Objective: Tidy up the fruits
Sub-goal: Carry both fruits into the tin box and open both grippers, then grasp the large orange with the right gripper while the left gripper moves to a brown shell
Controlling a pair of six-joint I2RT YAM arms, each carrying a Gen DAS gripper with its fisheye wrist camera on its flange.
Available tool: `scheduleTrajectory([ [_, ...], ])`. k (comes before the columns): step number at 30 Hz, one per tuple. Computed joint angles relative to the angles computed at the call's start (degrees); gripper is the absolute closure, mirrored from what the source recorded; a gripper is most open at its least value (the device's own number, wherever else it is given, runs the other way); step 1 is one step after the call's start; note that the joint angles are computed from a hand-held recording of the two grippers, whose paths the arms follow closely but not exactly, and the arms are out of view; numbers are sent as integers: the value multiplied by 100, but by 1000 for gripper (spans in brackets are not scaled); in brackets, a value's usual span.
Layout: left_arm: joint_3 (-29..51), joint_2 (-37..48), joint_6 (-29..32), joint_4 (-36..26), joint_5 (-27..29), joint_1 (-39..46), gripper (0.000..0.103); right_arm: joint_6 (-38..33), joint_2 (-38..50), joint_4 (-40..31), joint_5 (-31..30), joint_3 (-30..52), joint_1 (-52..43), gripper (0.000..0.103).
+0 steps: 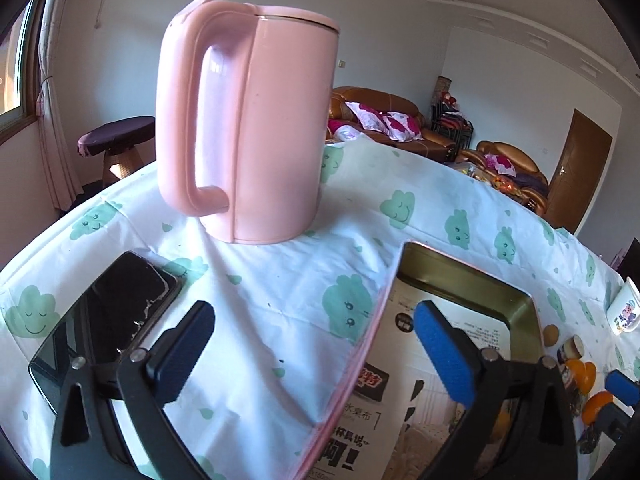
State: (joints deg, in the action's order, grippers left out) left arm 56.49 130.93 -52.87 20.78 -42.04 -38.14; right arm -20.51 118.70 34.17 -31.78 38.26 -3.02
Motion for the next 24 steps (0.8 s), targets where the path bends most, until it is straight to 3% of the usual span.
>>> scheduleTrajectory([
  [4,-35,-64,13,94,292,172,0,-174,-7,-81,-6,34,-872,44],
  [10,-237,-228,-111,196,-7,-322,0,-280,430,-526,90,617,-1668,43],
  [21,305,-275,337,-78,-156,-1195,0,-268,890,-1012,-48,1042,-1341,43],
  [24,633,-112,547,-232,-283,-1415,0,-218,1112,-1464,-94,1378,-1312,43],
])
